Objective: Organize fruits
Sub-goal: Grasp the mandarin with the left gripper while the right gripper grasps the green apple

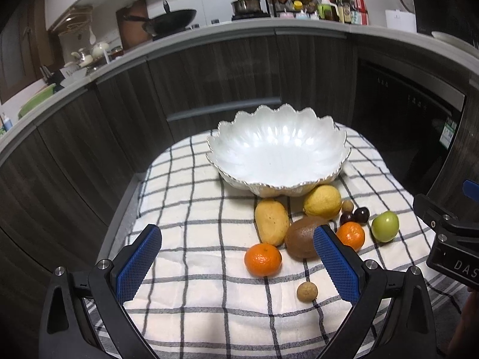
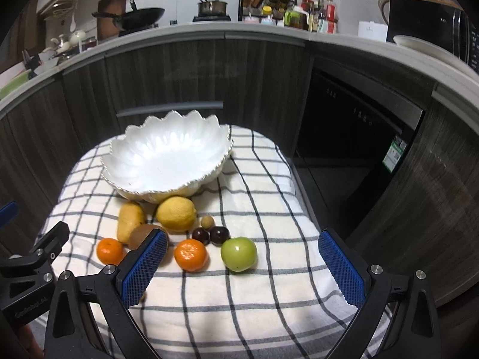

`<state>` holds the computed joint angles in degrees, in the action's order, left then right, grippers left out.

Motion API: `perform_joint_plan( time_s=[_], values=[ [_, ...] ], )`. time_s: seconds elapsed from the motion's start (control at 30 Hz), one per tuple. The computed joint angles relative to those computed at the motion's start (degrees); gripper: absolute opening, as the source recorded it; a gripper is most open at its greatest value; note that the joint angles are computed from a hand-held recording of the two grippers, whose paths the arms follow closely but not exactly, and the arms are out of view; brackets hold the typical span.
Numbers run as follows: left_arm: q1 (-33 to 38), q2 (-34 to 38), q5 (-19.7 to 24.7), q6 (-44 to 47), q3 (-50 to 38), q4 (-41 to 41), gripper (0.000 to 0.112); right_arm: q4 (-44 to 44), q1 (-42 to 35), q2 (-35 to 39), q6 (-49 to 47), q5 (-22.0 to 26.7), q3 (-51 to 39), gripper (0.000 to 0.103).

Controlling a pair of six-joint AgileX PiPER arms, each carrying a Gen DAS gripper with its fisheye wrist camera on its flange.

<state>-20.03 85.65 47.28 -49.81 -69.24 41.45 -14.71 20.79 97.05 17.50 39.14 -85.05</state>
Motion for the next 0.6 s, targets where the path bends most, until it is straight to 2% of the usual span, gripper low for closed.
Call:
perform_joint_plan(
  time_s=[0.4, 0.6],
  values=[
    [3.58, 9.18, -4.05, 3.27, -1.95, -4.96, 0.096, -1.73, -0.62, 8.37, 2.25, 1.05, -4.09, 0.102],
    [4.78, 11.90, -5.04, 6.03, -2.45, -9.13, 0.091, -0.13, -1.17, 11.52, 0.79, 2.31, -6.14, 0.094]
  ],
)
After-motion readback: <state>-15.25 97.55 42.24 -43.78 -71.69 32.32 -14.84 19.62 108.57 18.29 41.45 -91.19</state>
